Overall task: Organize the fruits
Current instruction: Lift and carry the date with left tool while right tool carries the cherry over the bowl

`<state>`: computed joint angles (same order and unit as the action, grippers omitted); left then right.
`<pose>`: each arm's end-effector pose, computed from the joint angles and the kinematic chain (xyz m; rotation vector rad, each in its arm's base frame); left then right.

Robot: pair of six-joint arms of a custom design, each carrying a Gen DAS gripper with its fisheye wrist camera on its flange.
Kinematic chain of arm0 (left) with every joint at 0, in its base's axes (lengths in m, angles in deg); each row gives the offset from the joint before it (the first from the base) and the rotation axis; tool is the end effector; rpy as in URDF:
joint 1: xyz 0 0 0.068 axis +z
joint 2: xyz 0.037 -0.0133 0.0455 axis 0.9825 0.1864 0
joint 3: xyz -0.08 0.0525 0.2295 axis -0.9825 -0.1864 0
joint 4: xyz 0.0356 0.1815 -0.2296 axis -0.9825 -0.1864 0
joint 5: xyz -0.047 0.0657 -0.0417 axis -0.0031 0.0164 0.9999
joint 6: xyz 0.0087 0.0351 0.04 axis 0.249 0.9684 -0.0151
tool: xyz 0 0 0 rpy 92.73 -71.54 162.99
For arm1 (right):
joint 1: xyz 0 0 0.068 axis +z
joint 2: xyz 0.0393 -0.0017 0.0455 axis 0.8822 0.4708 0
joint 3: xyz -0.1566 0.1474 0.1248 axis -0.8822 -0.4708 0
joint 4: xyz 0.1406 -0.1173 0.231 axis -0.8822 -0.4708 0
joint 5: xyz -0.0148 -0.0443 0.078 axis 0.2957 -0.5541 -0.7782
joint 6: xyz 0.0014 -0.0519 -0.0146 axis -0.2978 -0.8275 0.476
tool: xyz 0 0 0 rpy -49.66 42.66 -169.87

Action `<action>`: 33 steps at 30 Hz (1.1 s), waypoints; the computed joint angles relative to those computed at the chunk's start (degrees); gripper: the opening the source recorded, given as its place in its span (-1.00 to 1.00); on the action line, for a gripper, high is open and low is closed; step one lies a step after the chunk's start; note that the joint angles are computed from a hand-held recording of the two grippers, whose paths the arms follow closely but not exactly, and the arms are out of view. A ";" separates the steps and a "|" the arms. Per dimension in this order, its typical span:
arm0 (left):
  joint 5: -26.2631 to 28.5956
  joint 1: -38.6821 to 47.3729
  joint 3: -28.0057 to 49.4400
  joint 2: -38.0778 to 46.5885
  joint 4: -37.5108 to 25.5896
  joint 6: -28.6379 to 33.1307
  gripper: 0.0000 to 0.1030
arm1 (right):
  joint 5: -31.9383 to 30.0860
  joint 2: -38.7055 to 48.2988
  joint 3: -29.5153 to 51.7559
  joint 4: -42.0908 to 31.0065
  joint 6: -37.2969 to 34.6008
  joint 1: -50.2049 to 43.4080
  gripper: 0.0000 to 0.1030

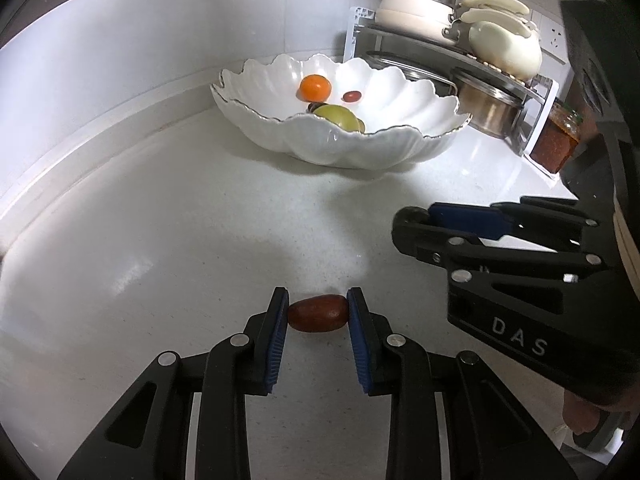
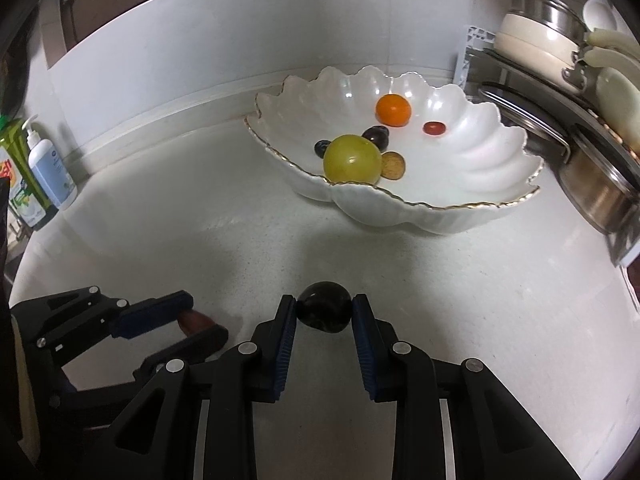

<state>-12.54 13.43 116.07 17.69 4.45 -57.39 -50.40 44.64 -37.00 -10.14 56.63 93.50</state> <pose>0.1437 -0.2674 0.1167 -0.3051 2.4281 -0.0019 0.2368 0.1527 0.1242 -0.9728 2.3155 0.3618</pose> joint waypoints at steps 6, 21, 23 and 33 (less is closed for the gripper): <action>-0.24 0.23 0.02 -1.31 -0.39 1.28 -0.42 | 1.24 -4.05 -1.33 -1.72 2.83 0.16 -0.42; -0.17 3.89 -0.75 -8.05 -3.40 6.72 -0.42 | 4.64 -10.83 -1.74 -4.96 9.58 1.45 -0.42; -0.23 4.57 -0.66 -8.75 -3.83 7.56 -0.42 | 5.32 -10.97 -1.27 -5.10 10.17 1.79 -0.42; 0.34 8.50 -0.46 -12.31 -2.90 14.48 -0.42 | 7.75 -10.63 2.17 -5.74 12.59 2.70 -0.42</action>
<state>-12.20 21.94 115.61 5.38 1.55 -42.91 -42.65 34.01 -34.83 -15.87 69.22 96.20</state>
